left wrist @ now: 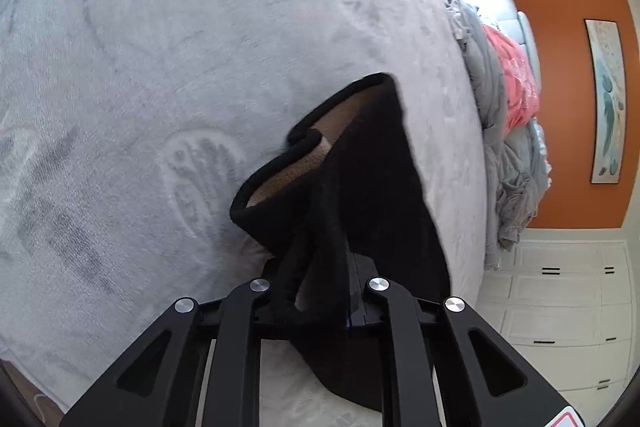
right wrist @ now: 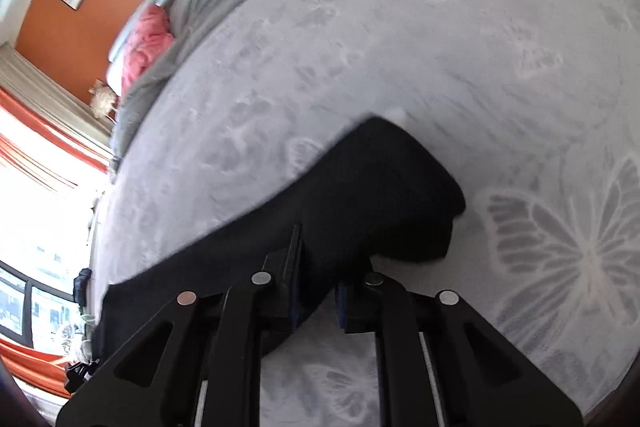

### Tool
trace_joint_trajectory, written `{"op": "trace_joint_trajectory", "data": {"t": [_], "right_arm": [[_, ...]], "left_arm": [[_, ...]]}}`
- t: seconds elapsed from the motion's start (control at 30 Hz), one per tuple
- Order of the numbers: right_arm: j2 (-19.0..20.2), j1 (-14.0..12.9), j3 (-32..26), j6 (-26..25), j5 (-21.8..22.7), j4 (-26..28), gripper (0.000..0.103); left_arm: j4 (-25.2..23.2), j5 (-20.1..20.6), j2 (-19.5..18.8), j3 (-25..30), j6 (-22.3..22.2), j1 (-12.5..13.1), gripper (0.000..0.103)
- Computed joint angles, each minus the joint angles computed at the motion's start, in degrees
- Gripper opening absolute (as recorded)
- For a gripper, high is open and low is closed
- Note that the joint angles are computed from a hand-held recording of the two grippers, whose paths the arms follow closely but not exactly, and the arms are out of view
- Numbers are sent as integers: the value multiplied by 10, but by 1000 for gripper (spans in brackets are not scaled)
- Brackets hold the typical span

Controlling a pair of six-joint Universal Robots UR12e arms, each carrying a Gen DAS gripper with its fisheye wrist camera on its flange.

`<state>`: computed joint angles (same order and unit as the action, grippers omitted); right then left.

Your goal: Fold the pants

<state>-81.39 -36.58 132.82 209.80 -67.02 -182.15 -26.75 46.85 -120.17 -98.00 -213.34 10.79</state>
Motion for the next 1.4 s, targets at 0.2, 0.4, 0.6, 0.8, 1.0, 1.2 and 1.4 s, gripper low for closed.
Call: {"op": "trace_joint_trajectory", "data": {"t": [0.2,0.4,0.6,0.8,1.0,1.2,1.4], "right_arm": [[-51,2,-16,-64,-27,78,12],[3,-33,33,-36,12,73,20],[-99,9,62,-83,-164,72,45],[-63,142,-34,-255,-64,102,45],[94,278,-228,-342,40,226,44],[200,322,-365,-313,44,268,45],[264,334,-451,-323,77,380,13]], "left_arm": [[-109,1,34,19,81,6,11],[-145,11,14,-13,95,16,17],[-76,170,90,-52,183,-3,41],[54,216,130,-85,150,-30,63],[1,135,68,-17,168,-57,64],[-9,215,24,29,149,-49,75],[-90,84,-25,75,229,-28,17]]}}
